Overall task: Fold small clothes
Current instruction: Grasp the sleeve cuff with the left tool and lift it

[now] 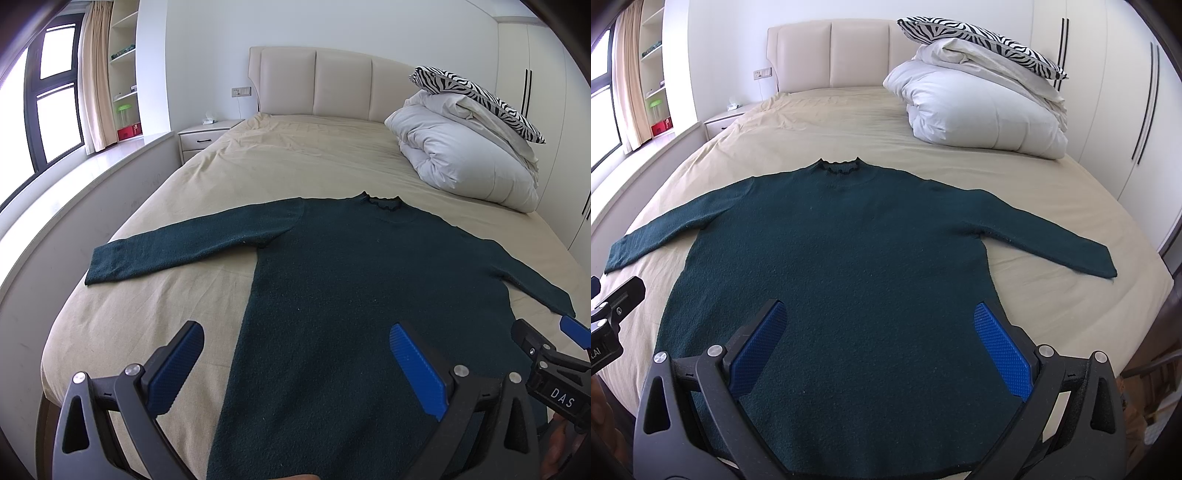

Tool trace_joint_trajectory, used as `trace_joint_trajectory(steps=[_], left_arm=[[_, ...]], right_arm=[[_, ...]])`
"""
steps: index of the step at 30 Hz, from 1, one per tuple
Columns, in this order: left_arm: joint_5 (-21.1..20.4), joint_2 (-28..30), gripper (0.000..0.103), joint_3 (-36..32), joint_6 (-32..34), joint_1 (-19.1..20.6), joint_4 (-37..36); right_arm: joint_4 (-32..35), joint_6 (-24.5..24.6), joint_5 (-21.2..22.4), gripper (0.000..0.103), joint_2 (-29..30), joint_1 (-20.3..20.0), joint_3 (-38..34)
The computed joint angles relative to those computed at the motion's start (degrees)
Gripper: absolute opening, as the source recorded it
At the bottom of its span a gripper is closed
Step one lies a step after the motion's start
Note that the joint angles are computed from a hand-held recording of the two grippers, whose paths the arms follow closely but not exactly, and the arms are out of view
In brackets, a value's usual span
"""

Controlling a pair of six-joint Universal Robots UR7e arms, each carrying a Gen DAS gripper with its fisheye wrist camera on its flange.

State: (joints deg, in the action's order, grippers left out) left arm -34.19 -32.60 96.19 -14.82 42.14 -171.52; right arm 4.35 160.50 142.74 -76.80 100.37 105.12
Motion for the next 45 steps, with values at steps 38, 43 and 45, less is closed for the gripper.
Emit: trace_joint_trajectory(steps=[38, 43, 45], left_arm=[[-30.17, -8.44, 0.073, 2.41, -31.02, 30.31, -30.22], [-29.55, -4.82, 0.073, -4.48, -31.26, 31.84, -30.19], [-30.1, -3.96, 0.07, -6.71, -31.64, 32.67, -30.1]], right_arm=[[8.89, 5.49, -28.89, 0.079, 5.38, -5.93, -10.22], [12.1, 8.76, -30.5, 0.078, 9.12, -7.95, -14.3], [13.17, 10.1, -31.54, 0.078, 10.4, -9.19, -15.56]])
